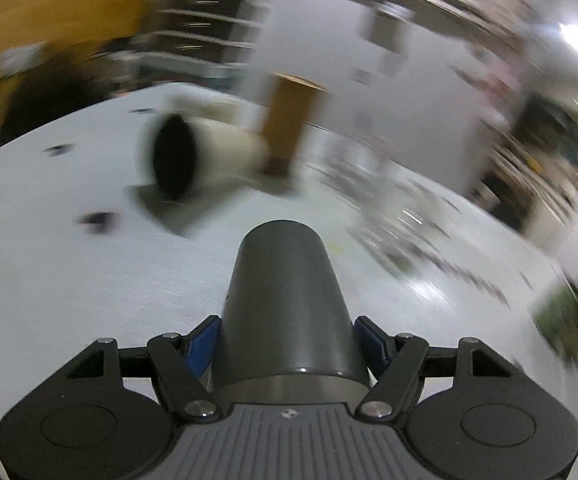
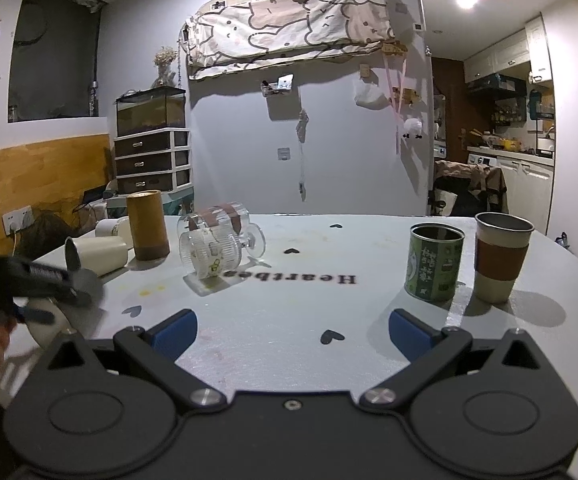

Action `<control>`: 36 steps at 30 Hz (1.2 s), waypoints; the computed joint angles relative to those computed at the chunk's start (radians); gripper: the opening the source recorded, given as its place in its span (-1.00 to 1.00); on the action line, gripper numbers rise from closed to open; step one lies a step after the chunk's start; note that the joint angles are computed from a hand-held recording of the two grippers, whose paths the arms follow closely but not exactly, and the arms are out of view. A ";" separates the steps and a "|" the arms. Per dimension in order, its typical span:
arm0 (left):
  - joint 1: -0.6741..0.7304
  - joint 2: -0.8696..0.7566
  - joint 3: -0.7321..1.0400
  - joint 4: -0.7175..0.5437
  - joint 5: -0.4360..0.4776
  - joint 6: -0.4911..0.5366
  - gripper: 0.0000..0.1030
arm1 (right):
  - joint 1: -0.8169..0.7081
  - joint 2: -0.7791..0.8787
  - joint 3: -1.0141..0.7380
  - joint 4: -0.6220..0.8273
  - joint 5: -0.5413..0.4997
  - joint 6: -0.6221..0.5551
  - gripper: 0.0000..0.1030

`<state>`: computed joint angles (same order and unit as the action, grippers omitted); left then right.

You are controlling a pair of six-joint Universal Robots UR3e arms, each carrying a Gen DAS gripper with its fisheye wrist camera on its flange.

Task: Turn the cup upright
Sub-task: 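Lift the dark grey cup with the left tool toward the right tool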

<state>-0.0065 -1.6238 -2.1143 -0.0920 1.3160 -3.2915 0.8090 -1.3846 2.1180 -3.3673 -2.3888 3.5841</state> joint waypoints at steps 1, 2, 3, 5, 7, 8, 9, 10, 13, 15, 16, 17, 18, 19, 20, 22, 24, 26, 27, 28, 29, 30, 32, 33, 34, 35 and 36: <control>-0.029 0.000 -0.008 0.011 -0.003 0.029 0.41 | -0.002 -0.003 0.001 0.004 -0.002 0.002 1.00; -0.068 -0.002 -0.016 0.029 0.003 0.066 0.41 | -0.004 -0.008 0.003 0.008 -0.002 0.004 1.00; -0.104 -0.009 -0.022 0.052 0.018 0.099 0.41 | -0.008 -0.012 0.005 0.011 -0.001 0.006 1.00; -0.185 -0.022 -0.047 0.113 0.046 0.166 0.41 | -0.023 -0.025 0.011 0.015 0.010 0.006 1.00; -0.230 -0.022 -0.066 0.142 0.031 0.217 0.41 | -0.049 -0.044 0.007 0.045 0.034 0.014 1.00; -0.247 -0.018 -0.076 0.149 0.013 0.241 0.41 | -0.069 -0.056 0.006 0.060 0.056 0.016 1.00; -0.252 -0.010 -0.088 0.153 -0.009 0.264 0.41 | -0.090 -0.067 0.003 0.071 0.084 0.015 1.00; -0.272 -0.017 -0.093 0.168 -0.019 0.284 0.41 | -0.117 -0.077 -0.004 0.086 0.122 0.015 1.00; -0.296 -0.023 -0.148 0.255 -0.055 0.357 0.41 | -0.202 -0.086 -0.042 0.123 0.260 -0.007 1.00; -0.307 -0.043 -0.191 0.349 -0.064 0.421 0.43 | -0.260 -0.077 -0.085 0.182 0.358 -0.026 1.00; -0.316 -0.053 -0.204 0.384 -0.056 0.444 0.44 | -0.283 -0.065 -0.114 0.224 0.393 -0.029 1.00; -0.323 -0.058 -0.210 0.395 -0.047 0.460 0.55 | -0.298 -0.049 -0.144 0.263 0.420 -0.032 1.00; -0.320 -0.059 -0.218 0.401 -0.050 0.466 0.64 | -0.317 -0.027 -0.182 0.310 0.454 -0.034 1.00; -0.310 -0.055 -0.232 0.411 -0.061 0.470 0.67 | -0.335 -0.011 -0.210 0.352 0.481 -0.031 1.00; -0.293 -0.043 -0.244 0.408 -0.074 0.476 0.72 | -0.350 0.005 -0.235 0.388 0.503 -0.028 1.00; -0.269 -0.027 -0.280 0.433 -0.080 0.472 0.74 | -0.368 0.036 -0.265 0.430 0.526 -0.022 0.99; -0.233 -0.008 -0.312 0.455 -0.092 0.461 0.76 | -0.371 0.049 -0.270 0.458 0.521 -0.015 0.99; -0.193 0.017 -0.337 0.457 -0.105 0.452 0.76 | -0.373 0.030 -0.221 0.429 0.510 -0.005 0.99; -0.175 0.027 -0.348 0.460 -0.109 0.445 0.77 | -0.377 0.011 -0.192 0.418 0.511 0.005 0.99; -0.157 0.035 -0.356 0.461 -0.113 0.438 0.77 | -0.380 -0.009 -0.162 0.407 0.511 0.014 0.99; -0.139 0.043 -0.362 0.461 -0.118 0.429 0.77 | -0.382 -0.030 -0.134 0.401 0.508 0.022 0.99; -0.126 0.049 -0.363 0.457 -0.118 0.417 0.77 | -0.387 -0.051 -0.120 0.414 0.508 0.028 0.99; -0.117 0.039 -0.346 0.456 -0.107 0.386 0.77 | -0.387 -0.094 -0.069 0.405 0.507 0.040 0.99; -0.114 0.037 -0.339 0.452 -0.104 0.372 0.77 | -0.383 -0.116 -0.042 0.399 0.509 0.050 0.99; -0.114 0.028 -0.323 0.447 -0.099 0.356 0.77 | -0.386 -0.136 -0.022 0.397 0.517 0.055 0.99; -0.118 0.013 -0.307 0.448 -0.090 0.341 0.77 | -0.381 -0.158 0.004 0.387 0.524 0.064 0.99; -0.125 -0.005 -0.287 0.450 -0.073 0.322 0.77 | -0.372 -0.173 0.023 0.380 0.523 0.073 0.99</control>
<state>-0.1318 -1.6286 -2.4014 0.3575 1.2430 -2.9696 0.4372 -1.5580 2.1406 -2.9869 -1.8656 3.6572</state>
